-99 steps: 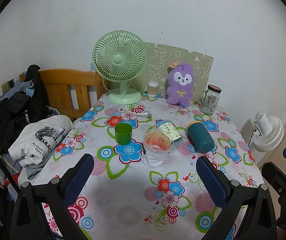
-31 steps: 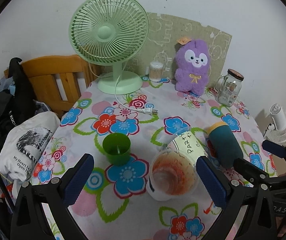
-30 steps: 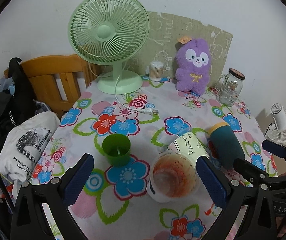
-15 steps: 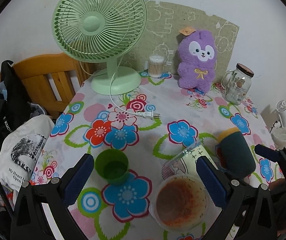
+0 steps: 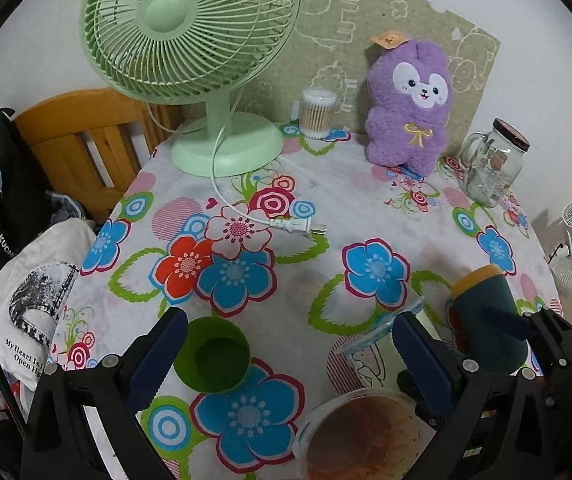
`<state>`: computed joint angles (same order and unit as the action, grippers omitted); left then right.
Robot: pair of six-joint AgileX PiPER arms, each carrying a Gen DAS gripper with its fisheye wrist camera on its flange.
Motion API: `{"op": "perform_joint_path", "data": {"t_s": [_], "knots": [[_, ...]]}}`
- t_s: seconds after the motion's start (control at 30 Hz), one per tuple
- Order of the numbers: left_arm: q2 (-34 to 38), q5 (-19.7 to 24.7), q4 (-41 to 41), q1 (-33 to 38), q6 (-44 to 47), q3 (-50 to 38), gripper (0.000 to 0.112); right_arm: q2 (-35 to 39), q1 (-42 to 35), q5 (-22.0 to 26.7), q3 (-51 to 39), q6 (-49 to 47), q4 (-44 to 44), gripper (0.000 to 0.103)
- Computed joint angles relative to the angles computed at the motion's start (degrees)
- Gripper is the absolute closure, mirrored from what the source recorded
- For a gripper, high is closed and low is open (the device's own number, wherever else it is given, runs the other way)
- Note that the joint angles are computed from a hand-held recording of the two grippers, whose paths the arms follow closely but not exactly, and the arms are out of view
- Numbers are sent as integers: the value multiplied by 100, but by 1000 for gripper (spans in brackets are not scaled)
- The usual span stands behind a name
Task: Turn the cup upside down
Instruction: 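Reach the right tool to the green-sleeved plastic cup and close on it, then lift the cup with the right tool and carry it toward the left tool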
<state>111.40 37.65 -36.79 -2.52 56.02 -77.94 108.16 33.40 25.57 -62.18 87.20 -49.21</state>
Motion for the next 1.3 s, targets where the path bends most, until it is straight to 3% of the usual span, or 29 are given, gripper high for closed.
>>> {"op": "perform_joint_path", "data": {"t_s": [0.17,0.33,0.63,0.7,0.83,0.97,1.3], "knots": [[74,-34,85,-28,-95,-67,9,36,-233,-779,150,-41,167,7],[103,-96,65,-23,-115,-61,9,109,-161,-745,40,-128,188,16],[188,-137,214,48,-358,-194,9,426,-418,-1309,-238,-2599,2709,30],[224,-159,290,56,-438,-234,9,508,-429,-1386,-277,-2778,2908,34],[252,-112,306,82,-403,-267,9,517,-367,-1355,-293,-2408,2549,39],[191,-70,267,109,-311,-223,9,399,-222,-1070,-267,-1422,1576,39],[-349,17,67,215,287,217,9,-102,-3,-821,128,-395,682,39]]}}
